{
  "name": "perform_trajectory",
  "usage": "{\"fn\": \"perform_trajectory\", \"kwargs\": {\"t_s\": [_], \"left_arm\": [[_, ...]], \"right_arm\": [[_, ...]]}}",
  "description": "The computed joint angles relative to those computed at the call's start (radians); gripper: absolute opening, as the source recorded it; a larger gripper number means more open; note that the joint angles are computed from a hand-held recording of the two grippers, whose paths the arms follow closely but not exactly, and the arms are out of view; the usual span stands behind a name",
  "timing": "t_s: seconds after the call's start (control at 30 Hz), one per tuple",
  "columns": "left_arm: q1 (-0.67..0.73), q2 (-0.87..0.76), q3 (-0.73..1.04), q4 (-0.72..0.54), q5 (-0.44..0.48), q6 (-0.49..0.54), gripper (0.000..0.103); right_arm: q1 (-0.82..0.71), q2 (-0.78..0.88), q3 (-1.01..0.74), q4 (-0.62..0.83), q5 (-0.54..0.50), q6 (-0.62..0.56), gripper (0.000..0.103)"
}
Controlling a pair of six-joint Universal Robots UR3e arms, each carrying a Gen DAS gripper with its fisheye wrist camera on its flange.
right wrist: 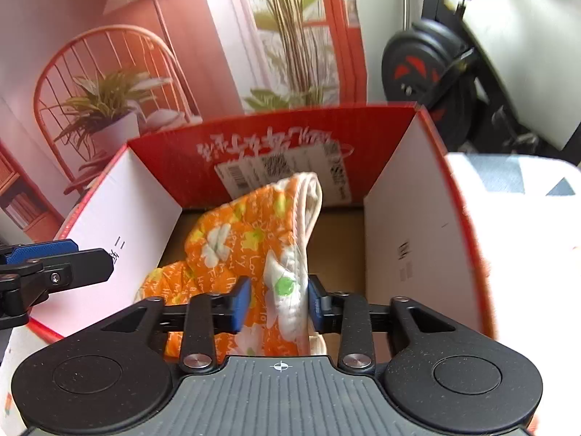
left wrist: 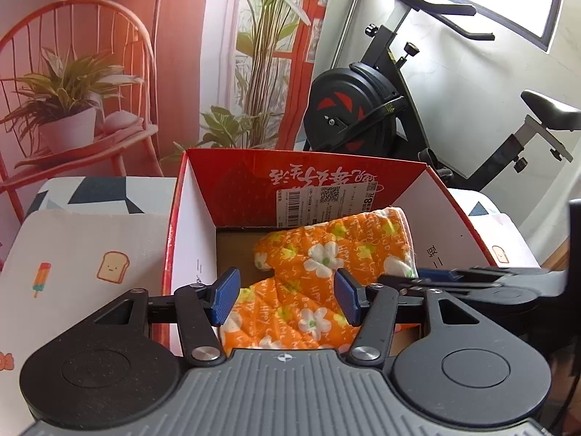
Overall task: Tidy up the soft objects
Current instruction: 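Lower the oven mitt into the red box and open the right tool, then move the right tool down to the black glove beside the box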
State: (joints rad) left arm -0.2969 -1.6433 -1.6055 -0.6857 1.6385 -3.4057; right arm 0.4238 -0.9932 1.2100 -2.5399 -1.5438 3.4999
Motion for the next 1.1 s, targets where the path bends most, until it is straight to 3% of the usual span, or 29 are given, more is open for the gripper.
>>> {"fn": "perform_trajectory", "kwargs": {"t_s": [0.07,0.2,0.57,0.8,1.1], "left_arm": [[0.001,0.028,-0.021,-0.003,-0.002,-0.002,0.063],[0.000,0.117,-0.097,0.002,-0.007,0.011,0.066],[-0.072,0.406,-0.352,0.019,0.058,-0.024,0.066],[-0.154,0.494,-0.468,0.023,0.094,-0.101,0.066],[-0.173,0.540,-0.562,0.021,0.062,-0.171,0.065]], "right_arm": [[0.004,-0.054,0.072,-0.052,-0.021,-0.001,0.056],[0.016,-0.183,0.245,-0.180,-0.038,-0.014,0.070],[0.125,-0.480,0.671,-0.494,-0.157,0.023,0.070],[0.234,-0.559,0.831,-0.557,-0.240,0.053,0.070],[0.320,-0.532,0.939,-0.597,-0.308,0.121,0.069]]}}
